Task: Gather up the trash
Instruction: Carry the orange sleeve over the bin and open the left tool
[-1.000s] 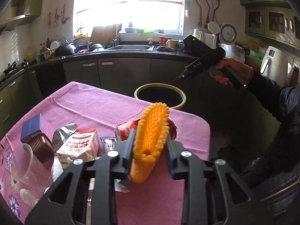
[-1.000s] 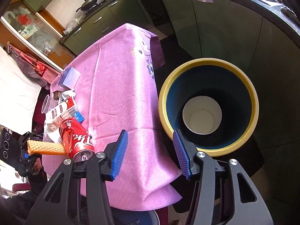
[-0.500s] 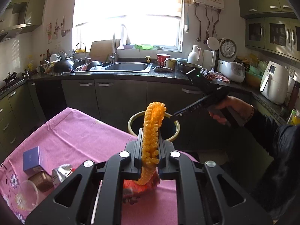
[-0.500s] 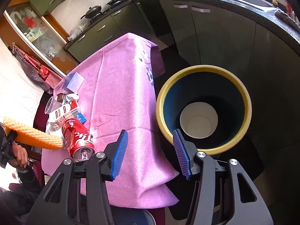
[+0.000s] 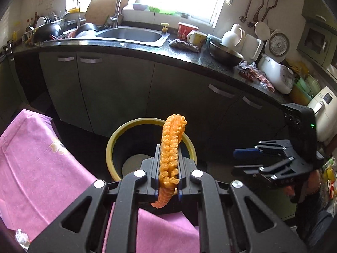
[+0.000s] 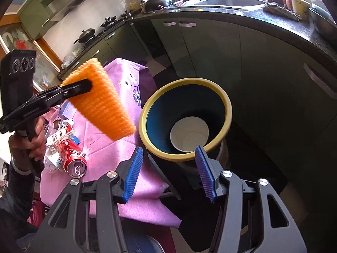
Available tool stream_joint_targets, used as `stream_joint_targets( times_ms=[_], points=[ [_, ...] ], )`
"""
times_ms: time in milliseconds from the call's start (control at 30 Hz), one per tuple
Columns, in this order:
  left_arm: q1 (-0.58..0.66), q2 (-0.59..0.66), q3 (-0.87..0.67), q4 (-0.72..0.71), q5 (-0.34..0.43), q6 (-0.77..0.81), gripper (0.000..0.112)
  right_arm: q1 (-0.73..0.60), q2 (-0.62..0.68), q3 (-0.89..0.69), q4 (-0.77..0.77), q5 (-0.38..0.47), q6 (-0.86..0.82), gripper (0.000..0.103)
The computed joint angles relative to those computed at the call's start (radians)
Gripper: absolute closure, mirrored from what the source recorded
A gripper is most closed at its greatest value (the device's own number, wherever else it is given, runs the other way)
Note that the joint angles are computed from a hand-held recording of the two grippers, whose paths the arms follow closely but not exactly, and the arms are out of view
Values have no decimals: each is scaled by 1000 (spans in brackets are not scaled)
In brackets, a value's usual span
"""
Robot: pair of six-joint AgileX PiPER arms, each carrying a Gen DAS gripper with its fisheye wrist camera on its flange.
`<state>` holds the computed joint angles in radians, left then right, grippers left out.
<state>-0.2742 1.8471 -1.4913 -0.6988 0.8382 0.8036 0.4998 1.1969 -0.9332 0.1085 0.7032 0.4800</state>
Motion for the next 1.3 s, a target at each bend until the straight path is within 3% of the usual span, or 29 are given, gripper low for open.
stream_joint_targets(
  times_ms=[233, 267, 367, 467, 567, 733, 800, 867, 967, 1100, 1200, 1300],
  points=[
    [-157, 313, -329, 369, -25, -417, 99, -21, -107, 100, -16, -9, 51, 47],
    [-170, 350, -377, 416, -3, -470, 94, -16, -115, 106, -33, -3, 75, 46],
    [-173, 430, -482, 457, 59, -549, 61, -19, -142, 126, -48, 12, 101, 45],
    [-162, 409, -466, 436, 68, -544, 55, -20, -158, 133, -60, 22, 115, 45],
    [-111, 295, -339, 319, 50, -462, 53, -6, -155, 130, -68, 18, 119, 42],
    [36, -72, 49, 1, -79, -164, 37, 42, -77, 99, -44, -18, 74, 38],
    [122, -229, 202, -135, -106, -23, 22, 61, -25, 70, -8, -29, 13, 35],
    [218, -364, 320, -222, -103, 73, 21, 94, 32, 25, 17, -32, -56, 31],
    [429, -552, 488, -346, -33, 242, 16, 156, 131, -74, 50, -17, -176, 27],
    [740, -704, 617, -412, 86, 384, 16, 284, 273, -250, 27, 33, -258, 17],
    [1017, -750, 682, -435, 221, 482, 16, 375, 406, -429, -2, 99, -317, 11],
    [1198, -744, 705, -422, 292, 541, 16, 451, 561, -655, -45, 200, -351, 10]
  ],
)
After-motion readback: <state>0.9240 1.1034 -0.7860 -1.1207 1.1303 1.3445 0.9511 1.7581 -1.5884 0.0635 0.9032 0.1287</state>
